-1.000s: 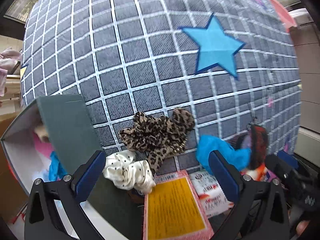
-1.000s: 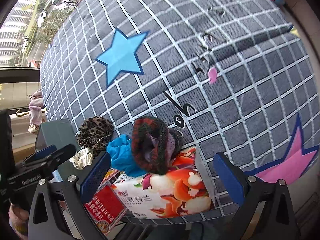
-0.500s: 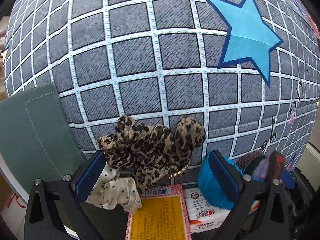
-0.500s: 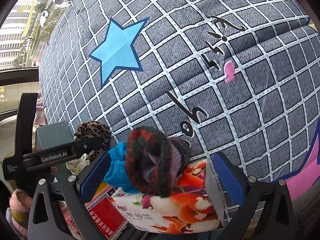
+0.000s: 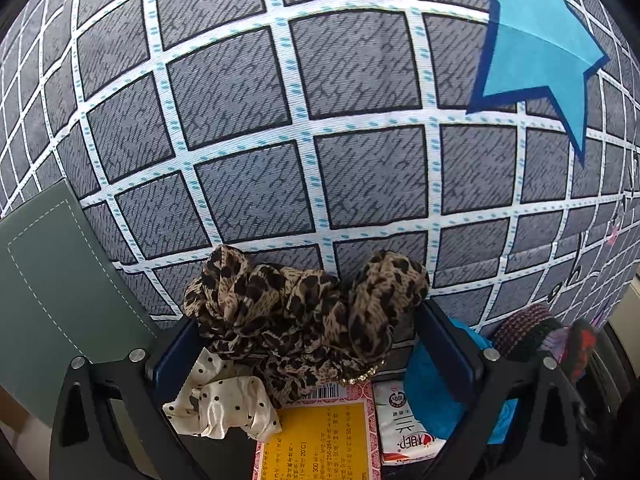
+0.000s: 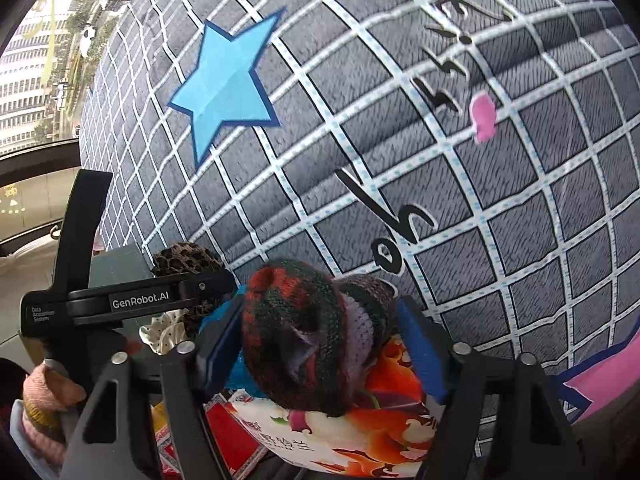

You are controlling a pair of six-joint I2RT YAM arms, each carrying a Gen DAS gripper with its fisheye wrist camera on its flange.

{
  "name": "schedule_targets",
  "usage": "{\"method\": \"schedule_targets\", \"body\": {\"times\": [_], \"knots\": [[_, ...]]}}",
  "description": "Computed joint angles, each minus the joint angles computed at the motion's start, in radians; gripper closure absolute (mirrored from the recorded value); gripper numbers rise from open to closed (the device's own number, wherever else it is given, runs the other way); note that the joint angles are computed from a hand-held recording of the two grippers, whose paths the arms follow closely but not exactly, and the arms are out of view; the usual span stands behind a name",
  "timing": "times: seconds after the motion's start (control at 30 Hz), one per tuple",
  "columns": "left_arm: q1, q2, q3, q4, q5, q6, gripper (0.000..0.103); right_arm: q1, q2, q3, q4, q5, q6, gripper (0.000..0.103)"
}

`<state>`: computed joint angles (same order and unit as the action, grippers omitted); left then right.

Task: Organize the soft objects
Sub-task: 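Grasp the leopard-print scrunchie with the left gripper while the right grasps the red-green knit sock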

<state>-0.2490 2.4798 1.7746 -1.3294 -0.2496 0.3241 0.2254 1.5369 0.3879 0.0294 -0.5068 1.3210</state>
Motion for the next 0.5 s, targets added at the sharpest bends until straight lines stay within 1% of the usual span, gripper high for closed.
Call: {"method": "schedule_targets", "body": {"times": [0.03, 0.07, 0.1, 0.13, 0.17, 0.2, 0.23, 0.27, 0.3, 0.33, 0.37, 0.43, 0.5], "knots": [[0.000, 0.010, 0.005, 0.000, -0.002, 0.002, 0.003, 0.000, 0.004, -0.006, 0.010, -0.004, -0.003, 0.039], [0.002, 0.011, 0.003, -0.002, 0.002, 0.004, 0.004, -0.001, 0.004, -0.012, 0.020, -0.007, 0.000, 0.046], [-0.005, 0.029, 0.032, -0.017, 0.011, -0.001, 0.007, -0.005, 0.003, -0.021, 0.033, -0.013, 0.001, 0.049], [-0.009, 0.032, 0.039, -0.020, 0.018, 0.001, 0.011, -0.011, -0.002, -0.031, 0.045, -0.019, 0.000, 0.055], [-0.009, 0.046, 0.085, -0.047, 0.022, 0.008, 0.013, -0.018, -0.014, -0.043, 0.054, -0.021, -0.002, 0.058], [-0.020, 0.072, 0.157, -0.091, 0.032, 0.002, 0.020, -0.023, -0.021, -0.048, 0.054, -0.023, -0.006, 0.059], [-0.025, 0.074, 0.178, -0.105, 0.038, 0.003, 0.029, -0.031, -0.039, -0.060, 0.056, -0.024, -0.010, 0.061], [-0.031, 0.063, 0.167, -0.097, 0.044, 0.004, 0.035, -0.042, -0.054, -0.069, 0.051, -0.026, -0.018, 0.064], [-0.035, 0.044, 0.150, -0.082, 0.050, 0.017, 0.048, -0.052, -0.075, -0.081, 0.046, -0.022, -0.019, 0.066], [-0.034, 0.046, 0.181, -0.101, 0.058, 0.029, 0.064, -0.063, -0.103, -0.091, 0.031, -0.016, -0.026, 0.067], [-0.034, 0.038, 0.181, -0.100, 0.081, 0.042, 0.070, -0.069, -0.127, -0.097, 0.009, -0.005, -0.034, 0.067], [-0.031, 0.020, 0.182, -0.093, 0.135, 0.059, 0.074, -0.094, -0.180, -0.103, -0.053, 0.015, -0.062, 0.067], [-0.038, -0.025, 0.143, -0.053, 0.154, 0.072, 0.075, -0.121, -0.229, -0.113, -0.102, 0.025, -0.084, 0.067]]}}
